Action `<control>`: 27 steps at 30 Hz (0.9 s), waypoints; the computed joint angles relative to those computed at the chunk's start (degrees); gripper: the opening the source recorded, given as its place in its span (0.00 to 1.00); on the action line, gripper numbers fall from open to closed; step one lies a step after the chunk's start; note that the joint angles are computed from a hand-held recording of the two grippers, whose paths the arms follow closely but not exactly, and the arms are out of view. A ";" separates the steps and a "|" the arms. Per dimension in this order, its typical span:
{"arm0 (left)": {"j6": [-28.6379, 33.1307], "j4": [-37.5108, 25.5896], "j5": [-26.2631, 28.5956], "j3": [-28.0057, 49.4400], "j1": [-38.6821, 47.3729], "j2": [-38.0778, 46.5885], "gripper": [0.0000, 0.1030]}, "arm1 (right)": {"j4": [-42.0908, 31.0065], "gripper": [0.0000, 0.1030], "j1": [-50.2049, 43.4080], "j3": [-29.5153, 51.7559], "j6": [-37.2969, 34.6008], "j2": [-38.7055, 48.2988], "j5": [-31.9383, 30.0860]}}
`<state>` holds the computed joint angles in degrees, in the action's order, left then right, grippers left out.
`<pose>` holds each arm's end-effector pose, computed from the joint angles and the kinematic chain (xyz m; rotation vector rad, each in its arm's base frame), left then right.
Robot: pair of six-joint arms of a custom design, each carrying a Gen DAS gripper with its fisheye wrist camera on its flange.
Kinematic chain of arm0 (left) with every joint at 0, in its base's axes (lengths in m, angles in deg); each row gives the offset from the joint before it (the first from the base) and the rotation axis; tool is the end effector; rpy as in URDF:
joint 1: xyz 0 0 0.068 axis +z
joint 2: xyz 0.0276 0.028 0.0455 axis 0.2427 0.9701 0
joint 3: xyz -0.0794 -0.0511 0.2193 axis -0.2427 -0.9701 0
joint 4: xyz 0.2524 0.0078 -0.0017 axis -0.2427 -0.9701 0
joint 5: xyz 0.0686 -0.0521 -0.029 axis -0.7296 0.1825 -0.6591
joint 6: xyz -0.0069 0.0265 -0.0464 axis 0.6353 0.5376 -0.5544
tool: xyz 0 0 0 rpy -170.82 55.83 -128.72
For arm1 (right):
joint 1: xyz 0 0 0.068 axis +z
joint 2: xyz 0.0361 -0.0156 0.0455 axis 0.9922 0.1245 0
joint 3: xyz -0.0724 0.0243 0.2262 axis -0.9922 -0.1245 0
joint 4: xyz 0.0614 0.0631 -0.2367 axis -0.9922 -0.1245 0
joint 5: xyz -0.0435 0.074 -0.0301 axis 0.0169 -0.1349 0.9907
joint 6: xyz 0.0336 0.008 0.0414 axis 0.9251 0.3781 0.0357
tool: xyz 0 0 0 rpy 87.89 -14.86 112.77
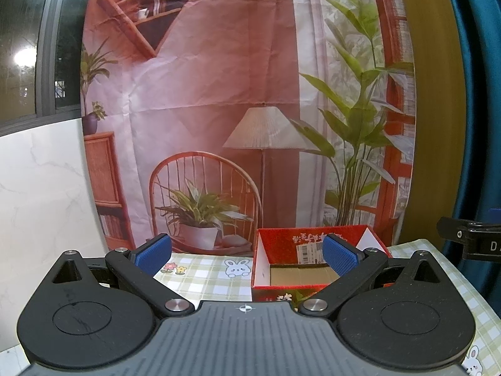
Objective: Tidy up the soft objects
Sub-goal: 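Move both grippers down to the white knotted cloth bundle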
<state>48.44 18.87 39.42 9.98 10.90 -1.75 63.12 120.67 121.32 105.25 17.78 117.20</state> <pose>0.2907 -0.0141 0.3443 0.0913 1.8859 0.0685 0.3260 0.2226 0.3048 0.2329 1.8257 0.0166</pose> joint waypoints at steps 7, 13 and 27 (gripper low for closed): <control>0.76 1.93 0.71 -1.68 0.42 -0.56 1.00 | 2.27 1.00 0.32 -1.78 -0.04 -0.16 -0.56; 4.04 6.24 2.64 -8.38 2.69 -2.01 1.00 | 13.52 1.00 1.10 -9.71 -2.63 -0.80 -5.00; 5.79 6.21 14.67 -13.32 13.11 12.18 1.00 | 21.41 1.00 3.78 -15.39 0.01 12.85 -9.14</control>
